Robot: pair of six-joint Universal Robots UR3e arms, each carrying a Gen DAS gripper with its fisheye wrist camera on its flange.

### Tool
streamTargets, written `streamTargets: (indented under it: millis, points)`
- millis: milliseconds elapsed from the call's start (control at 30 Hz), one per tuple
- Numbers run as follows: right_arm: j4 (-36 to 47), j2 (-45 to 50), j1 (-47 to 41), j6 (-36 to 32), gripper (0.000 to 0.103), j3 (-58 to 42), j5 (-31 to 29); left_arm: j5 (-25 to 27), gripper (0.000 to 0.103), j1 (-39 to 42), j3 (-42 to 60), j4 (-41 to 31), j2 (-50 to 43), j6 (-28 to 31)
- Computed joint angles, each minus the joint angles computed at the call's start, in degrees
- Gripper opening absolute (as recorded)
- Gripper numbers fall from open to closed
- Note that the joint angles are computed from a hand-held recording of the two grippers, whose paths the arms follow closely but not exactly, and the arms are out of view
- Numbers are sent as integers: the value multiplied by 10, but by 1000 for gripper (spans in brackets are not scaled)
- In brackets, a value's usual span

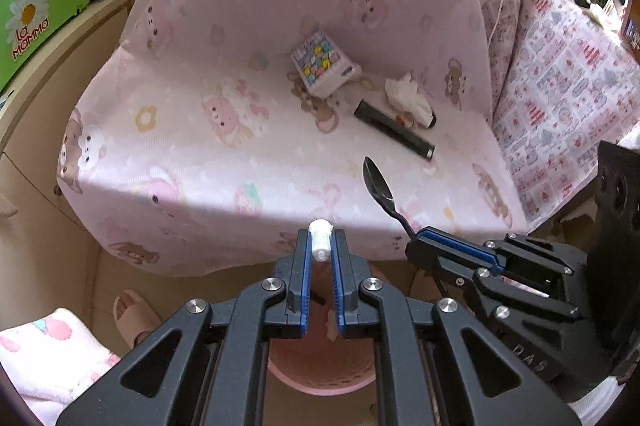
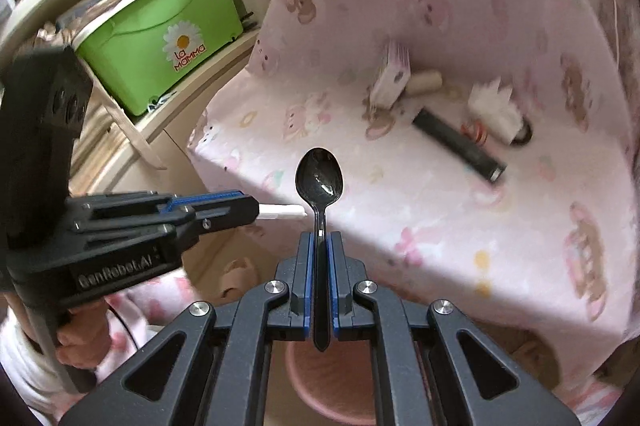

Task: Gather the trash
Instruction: 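Lower the spoon and tube over the wastebasket and open both tools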

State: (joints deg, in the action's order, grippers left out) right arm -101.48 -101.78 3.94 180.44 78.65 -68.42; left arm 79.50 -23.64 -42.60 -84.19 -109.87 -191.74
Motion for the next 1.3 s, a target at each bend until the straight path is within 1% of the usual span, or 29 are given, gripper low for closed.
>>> streamTargets:
  millis: [100,167,200,233,300,367,500,667,800,1000,1067,1100,1167,1200,1267,1300]
  points:
    - [29,8,-2,-18,7,-9,13,-13,9,3,2,-19,-4,-1]
    - [51,11,-9,-32,8,-10,37,-23,9,7,8,-38,-11,-2]
    - [58,10,-12,-36,8,-8,49,-23,9,7,8,-42,-12,-4]
    - [60,12,-9,-36,8,-7,50,-21,9,8,8,-46,-14,-7]
    - [63,22,9,-39,8,-14,27,-9,9,6,14,-60,-21,-15]
    - [75,37,25,-38,8,-23,4,-12,9,10,9,-69,-23,-22]
    - [111,72,45,-32,8,-37,-28,-56,9,32,-16,-89,-24,-28]
    - [96,104,71,6,8,-9,-85,-46,9,27,-38,-98,-40,-46]
    - [97,136,85,17,7,7,-105,-57,9,25,-49,-107,-61,-53]
    - [94,191,103,42,8,23,-134,-48,9,18,-63,-126,-93,-66]
    - [83,215,125,49,8,18,-163,-42,9,13,-68,-131,-103,-70]
    - [84,227,131,49,8,17,-169,-36,9,10,-73,-129,-107,-74]
    - [73,232,134,57,8,34,-168,-25,9,3,-81,-125,-110,-81]
    - [76,223,129,51,8,47,-171,-21,9,0,-84,-125,-112,-78]
    - [77,233,137,46,8,51,-184,-19,9,-4,-88,-129,-116,-77]
    - [82,228,136,41,8,55,-190,-19,9,-7,-76,-137,-126,-79]
